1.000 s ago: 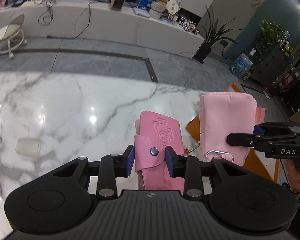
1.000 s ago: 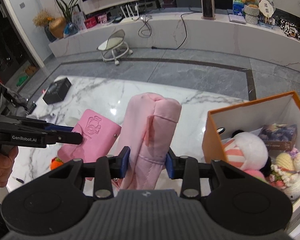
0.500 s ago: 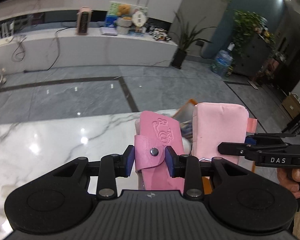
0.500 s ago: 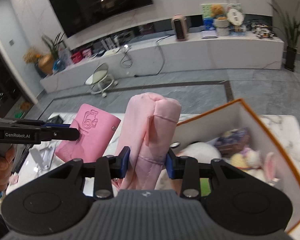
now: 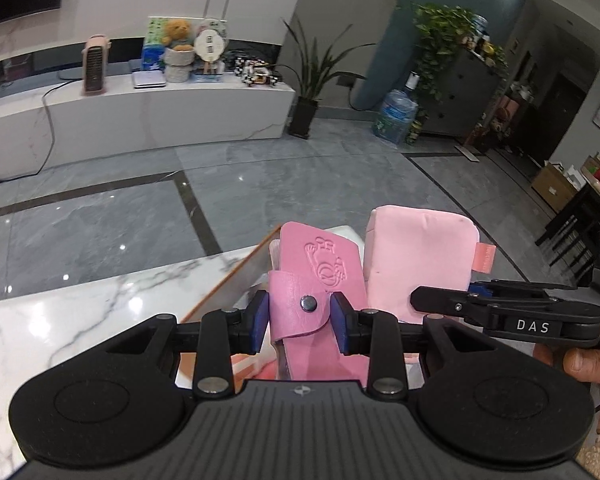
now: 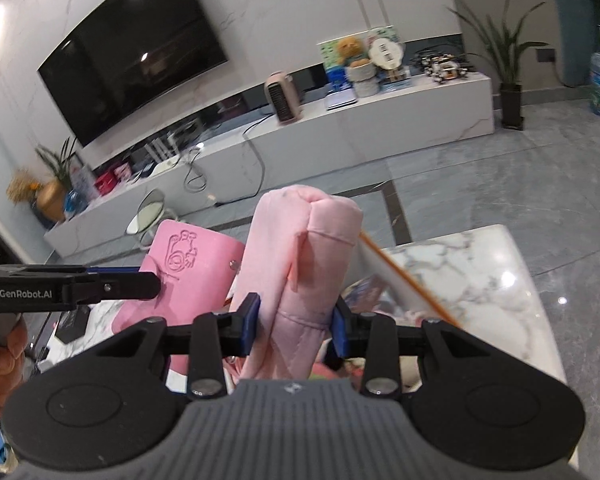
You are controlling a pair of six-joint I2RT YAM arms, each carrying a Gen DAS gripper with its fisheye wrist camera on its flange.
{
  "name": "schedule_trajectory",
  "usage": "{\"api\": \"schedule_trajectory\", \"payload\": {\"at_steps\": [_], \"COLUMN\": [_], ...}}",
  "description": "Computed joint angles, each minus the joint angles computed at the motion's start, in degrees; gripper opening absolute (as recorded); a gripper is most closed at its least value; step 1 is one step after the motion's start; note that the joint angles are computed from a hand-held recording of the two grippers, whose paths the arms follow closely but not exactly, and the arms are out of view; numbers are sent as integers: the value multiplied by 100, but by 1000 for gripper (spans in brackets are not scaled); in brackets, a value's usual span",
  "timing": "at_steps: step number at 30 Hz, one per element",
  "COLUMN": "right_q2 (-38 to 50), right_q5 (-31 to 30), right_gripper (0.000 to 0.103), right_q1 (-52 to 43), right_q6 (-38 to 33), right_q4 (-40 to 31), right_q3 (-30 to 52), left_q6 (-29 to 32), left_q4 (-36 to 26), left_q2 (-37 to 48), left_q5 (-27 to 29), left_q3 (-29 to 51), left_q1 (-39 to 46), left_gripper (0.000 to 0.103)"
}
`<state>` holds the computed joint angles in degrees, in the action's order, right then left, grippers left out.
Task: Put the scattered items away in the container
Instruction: 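Lift and carry the wallet and pouch with both tools over the orange box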
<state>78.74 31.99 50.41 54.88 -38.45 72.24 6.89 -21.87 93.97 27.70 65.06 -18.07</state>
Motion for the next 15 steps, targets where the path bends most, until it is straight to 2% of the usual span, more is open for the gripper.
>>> {"api": "schedule_trajectory", "payload": {"at_steps": [8, 15], "right_q2": [-230, -401], "right_q5": [-295, -606], "right_gripper": [40, 40], "right_q1": [-209, -563], "right_q6": [-31, -149], "right_q4": [-72, -89], "right_q3": [-583, -1061], "left_q6": [-174, -374], "left_q4": [118, 362], "left_q2": [438, 1034], "left_q5": [-331, -387], "left_q3": [190, 248], "left_q1": [-460, -579], "left_gripper": [38, 38]}}
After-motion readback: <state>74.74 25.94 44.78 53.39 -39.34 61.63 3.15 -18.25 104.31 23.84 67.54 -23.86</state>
